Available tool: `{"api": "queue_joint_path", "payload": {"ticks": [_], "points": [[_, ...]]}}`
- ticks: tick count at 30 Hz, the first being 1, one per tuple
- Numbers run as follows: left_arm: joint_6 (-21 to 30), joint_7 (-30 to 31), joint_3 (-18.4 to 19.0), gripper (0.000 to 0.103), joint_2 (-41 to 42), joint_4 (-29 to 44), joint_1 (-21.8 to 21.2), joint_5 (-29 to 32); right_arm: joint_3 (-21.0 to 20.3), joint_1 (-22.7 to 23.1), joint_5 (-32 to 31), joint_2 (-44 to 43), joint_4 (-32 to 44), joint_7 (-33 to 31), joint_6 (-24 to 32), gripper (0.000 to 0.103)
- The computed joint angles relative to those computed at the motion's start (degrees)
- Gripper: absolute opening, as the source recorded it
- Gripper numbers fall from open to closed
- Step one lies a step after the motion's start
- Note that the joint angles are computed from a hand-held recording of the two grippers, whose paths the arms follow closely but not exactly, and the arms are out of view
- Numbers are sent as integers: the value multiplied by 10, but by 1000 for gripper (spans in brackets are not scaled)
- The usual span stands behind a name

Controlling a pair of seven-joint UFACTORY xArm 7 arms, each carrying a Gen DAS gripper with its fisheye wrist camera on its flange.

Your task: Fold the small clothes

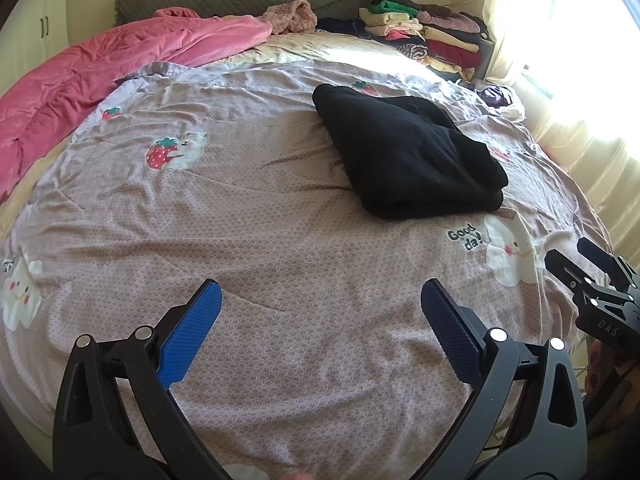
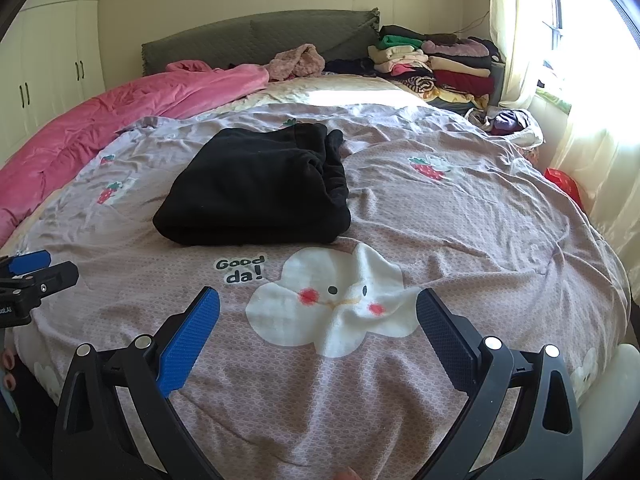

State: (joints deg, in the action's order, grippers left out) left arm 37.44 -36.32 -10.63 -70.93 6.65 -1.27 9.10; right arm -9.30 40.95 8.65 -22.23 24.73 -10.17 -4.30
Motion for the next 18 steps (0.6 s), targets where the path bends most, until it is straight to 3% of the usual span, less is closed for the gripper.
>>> {"api": "queue_joint_path", "payload": {"ticks": [6, 10, 13, 16, 18], "points": [[2, -2, 0, 94, -4, -4, -3, 0, 20, -25, -2, 3, 2, 10, 3, 98], [2, 5, 10, 94, -6, -6, -5, -5, 57, -73, -10, 5, 2, 29, 8, 98], [10, 10, 16, 94, -13, -10, 2, -5, 110, -146, -25, -2, -6, 59, 4, 98], [30, 11, 14, 94, -30, -17, 21, 3, 169, -249, -43, -20, -21, 105, -2, 98], [41, 25, 34, 94, -46, -26, 36, 6, 190, -309, -54, -33, -30, 132, 0, 98]]}}
